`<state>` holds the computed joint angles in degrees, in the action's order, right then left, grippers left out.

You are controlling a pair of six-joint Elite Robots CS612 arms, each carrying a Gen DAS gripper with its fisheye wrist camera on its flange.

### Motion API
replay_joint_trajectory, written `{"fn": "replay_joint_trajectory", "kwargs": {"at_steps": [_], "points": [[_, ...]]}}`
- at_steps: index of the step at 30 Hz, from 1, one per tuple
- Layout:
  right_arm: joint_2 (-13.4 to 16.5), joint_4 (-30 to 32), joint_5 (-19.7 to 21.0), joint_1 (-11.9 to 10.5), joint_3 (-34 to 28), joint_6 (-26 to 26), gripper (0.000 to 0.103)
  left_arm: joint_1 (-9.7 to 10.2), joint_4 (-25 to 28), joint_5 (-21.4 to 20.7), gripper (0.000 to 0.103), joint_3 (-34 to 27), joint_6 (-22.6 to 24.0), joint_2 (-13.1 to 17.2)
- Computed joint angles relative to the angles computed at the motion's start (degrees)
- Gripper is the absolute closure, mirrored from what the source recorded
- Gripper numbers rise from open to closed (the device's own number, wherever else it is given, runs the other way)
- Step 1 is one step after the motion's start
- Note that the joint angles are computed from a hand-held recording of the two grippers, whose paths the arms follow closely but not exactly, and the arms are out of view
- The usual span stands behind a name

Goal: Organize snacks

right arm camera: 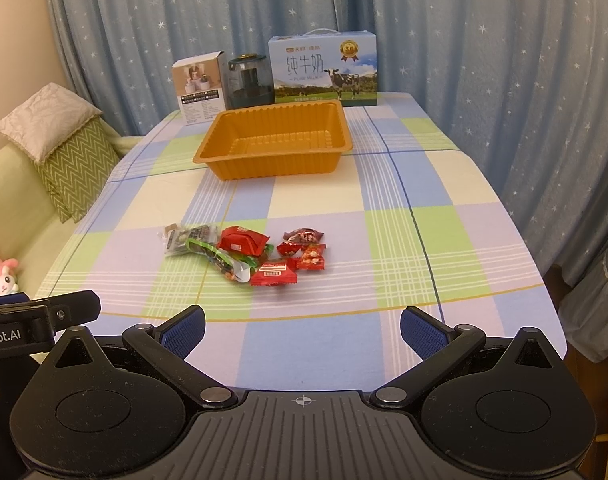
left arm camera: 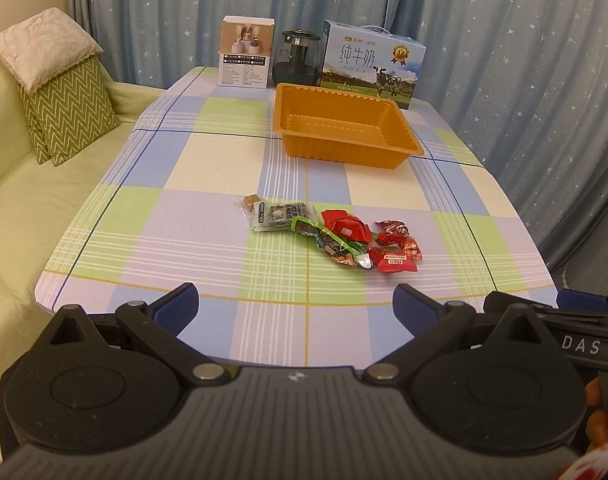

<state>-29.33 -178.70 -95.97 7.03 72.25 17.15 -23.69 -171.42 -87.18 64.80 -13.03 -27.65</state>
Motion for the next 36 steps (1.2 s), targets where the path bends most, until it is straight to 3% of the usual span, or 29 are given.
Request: {"fn": "replay_joint_trajectory", "kwargs": {"at_steps": [11,19,20,22,36], "points": [[2.7,-2.4,0.1,-0.7,-2.0,1.0,0.0,0.74,2.9,-1.3,0.0,-4.7,-0.7,2.9],[6.6,-2.3,1.4,-1.4,-7.2,2.1,0.001,1.31,6.6,-3.1,0.0,-12.6,-1.7,8.1],[7.1,-2.4,1.8,-1.6,-7.9,2.3,0.003,1.36,7.1,-3.2,0.001,-13.8,-1.7,8.8],[8.3,-1.6,3.1,-1.9,-9.8,2.4,0.019,1.47,8.4,-3.3,0.004,-16.2,-1.5,10.3],[17.1,6.0,9.0,-2.6,-24.8,0.7,0.042,2.46,16.6,-5.7,0.014,-32.5,-1.9,19.9]]}}
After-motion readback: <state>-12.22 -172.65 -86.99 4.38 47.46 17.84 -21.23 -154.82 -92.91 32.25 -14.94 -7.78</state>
